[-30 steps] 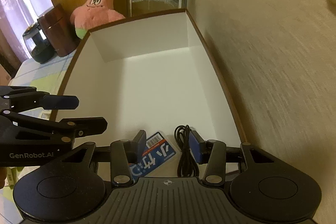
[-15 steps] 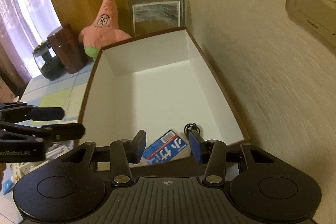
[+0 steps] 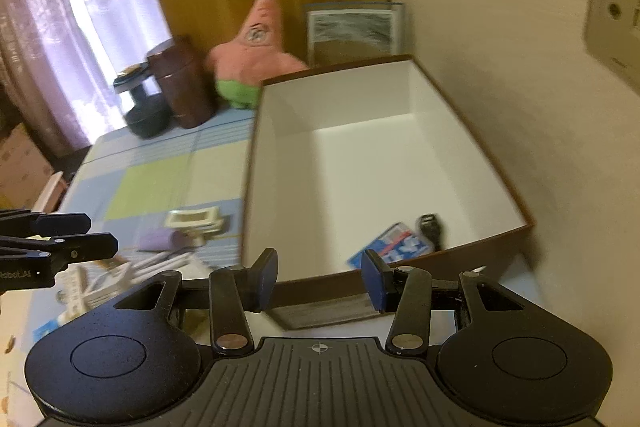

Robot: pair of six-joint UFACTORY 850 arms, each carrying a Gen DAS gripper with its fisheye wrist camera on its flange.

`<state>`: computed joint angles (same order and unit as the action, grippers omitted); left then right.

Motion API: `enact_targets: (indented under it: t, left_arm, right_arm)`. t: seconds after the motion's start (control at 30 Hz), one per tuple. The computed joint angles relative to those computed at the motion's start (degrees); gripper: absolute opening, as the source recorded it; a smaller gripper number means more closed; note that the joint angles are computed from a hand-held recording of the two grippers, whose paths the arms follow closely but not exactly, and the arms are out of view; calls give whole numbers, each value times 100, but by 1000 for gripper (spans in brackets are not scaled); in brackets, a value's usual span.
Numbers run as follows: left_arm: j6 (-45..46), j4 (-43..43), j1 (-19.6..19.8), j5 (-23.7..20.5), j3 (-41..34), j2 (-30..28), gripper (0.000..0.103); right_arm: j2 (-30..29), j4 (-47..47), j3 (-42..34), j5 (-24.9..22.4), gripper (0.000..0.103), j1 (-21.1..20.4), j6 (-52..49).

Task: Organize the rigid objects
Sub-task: 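Move both tools back over the remaining items on the bed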

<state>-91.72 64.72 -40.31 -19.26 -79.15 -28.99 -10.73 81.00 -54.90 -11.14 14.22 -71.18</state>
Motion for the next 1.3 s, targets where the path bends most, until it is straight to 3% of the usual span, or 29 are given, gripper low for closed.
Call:
enact_targets:
  t: [0.27, 0.8, 0.87, 1.0, 1.3]
  left_arm:
    - [-1186, 717, -42, -358, 969, 701, 58]
    - [-1991, 509, -68, -759, 2335, 1490, 58]
    - [-2045, 447, -61, -773, 2477, 1556, 58]
    - [-2197, 398, -51, -806, 2691, 1648, 58]
    - [-2071, 168, 25, -740, 2802, 1572, 58]
  right_arm:
    - [-19, -61, 66, -175, 44, 468, 130]
    - [-671, -524, -187, -513, 45, 1344, 652]
    - [-768, -838, -242, -528, 49, 1432, 945]
    - [-942, -1047, -322, -419, 67, 1606, 1122]
    - [-1347, -1689, -614, -113, 69, 1918, 1858]
